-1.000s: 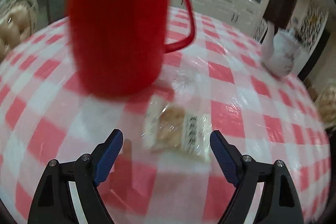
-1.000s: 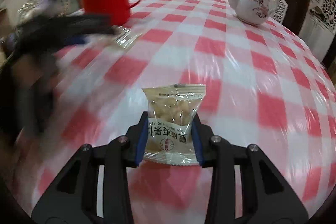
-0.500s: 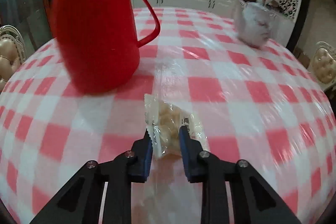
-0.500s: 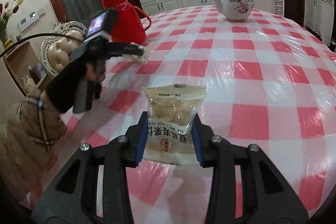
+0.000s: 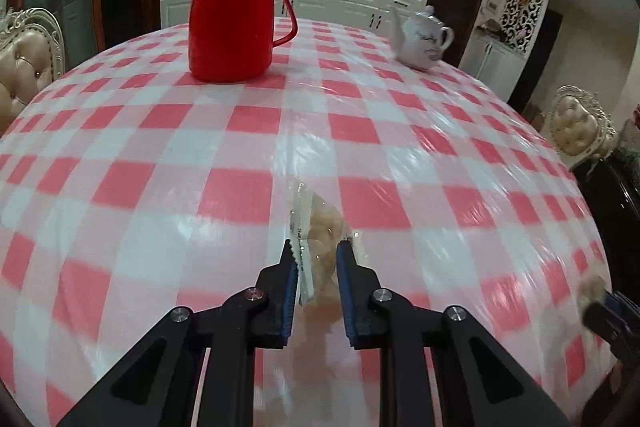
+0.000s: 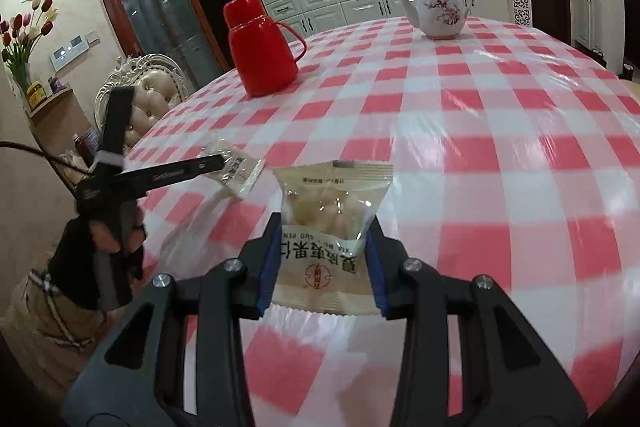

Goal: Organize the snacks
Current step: 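Grasp the other clear peanut candy packet with the left tool, then carry both peanut candy packets into the bin and open both tools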

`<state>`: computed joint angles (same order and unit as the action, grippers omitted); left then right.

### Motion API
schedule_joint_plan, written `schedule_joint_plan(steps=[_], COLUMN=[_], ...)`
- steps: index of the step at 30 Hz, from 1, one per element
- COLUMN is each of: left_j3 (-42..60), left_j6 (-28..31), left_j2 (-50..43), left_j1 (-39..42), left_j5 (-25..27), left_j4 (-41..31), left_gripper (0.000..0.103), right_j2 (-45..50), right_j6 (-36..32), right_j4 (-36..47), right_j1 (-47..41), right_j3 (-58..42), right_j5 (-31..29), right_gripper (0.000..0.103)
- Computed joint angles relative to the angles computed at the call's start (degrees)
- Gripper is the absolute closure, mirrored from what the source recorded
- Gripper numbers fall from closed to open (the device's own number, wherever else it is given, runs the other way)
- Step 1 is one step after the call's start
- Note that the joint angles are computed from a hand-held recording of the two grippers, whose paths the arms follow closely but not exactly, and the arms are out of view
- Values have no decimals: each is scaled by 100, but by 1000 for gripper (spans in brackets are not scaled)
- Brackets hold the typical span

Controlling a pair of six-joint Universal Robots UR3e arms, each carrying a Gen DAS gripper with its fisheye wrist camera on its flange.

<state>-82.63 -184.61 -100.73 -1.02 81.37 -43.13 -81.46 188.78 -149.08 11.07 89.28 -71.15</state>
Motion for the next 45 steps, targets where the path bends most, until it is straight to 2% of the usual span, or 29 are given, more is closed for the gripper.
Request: schedule_joint_plan(steps=[3,8,13,14,16,17,18,20,22,24,28,29,31,33,35,41,45], left_j3=[-673,-1582,-1709,-1671,-1663,-1691,-1728,-1725,-1440,-1182,-679,-805,-791,-756,-824,-1058,-1067], left_j6=[-42,-85,77,61,-38,-104,-164,-180,-94,48,550,638,551,668,630,440,364], left_j2=[617,1467,1642,1572,1454,1433,1413,1349,1142,947,490,515,590,625,708,1014,1054], left_j1=[33,-78,75,123,198,183,181,149,49,-158,-977,-1089,-927,-941,-1152,-1172,-1424], left_j5=[-190,-107,-494,-538,-569,-521,-510,-575,-587,-426,730,903,640,678,1048,768,867], left_j4=[196,529,-132,-214,-302,-278,-209,-109,-331,-477,-676,-431,-616,-660,-506,-456,-445], left_gripper=[87,88,86,83,62,41,29,28,26,18,15,14,22,46,56,61,61], right_j2=[-355,-700,-975,-1010,-1058,-1077,-1108,-1155,-1188,-1198,-1333,-1386,-1503,-1632,-1751,-2103,-2363], right_j6=[89,199,241,263,312,328,337,353,371,383,393,394,398,411,429,392,339], right_j4=[-44,-39,-57,-69,-63,-55,-56,-74,-76,-58,-55,-60,-71,-79,-82,-79,-37], right_j1=[104,329,575,601,640,651,665,684,673,658,577,549,480,401,350,241,135], right_j3=[404,701,890,917,948,956,976,1019,1049,1057,1167,1214,1320,1438,1538,1844,2051], right_j5=[-75,-265,-432,-444,-466,-475,-484,-509,-504,-502,-480,-468,-442,-405,-378,-279,-175], right_gripper=[60,60,60,60,60,60,60,60,60,60,60,60,60,60,60,60,60])
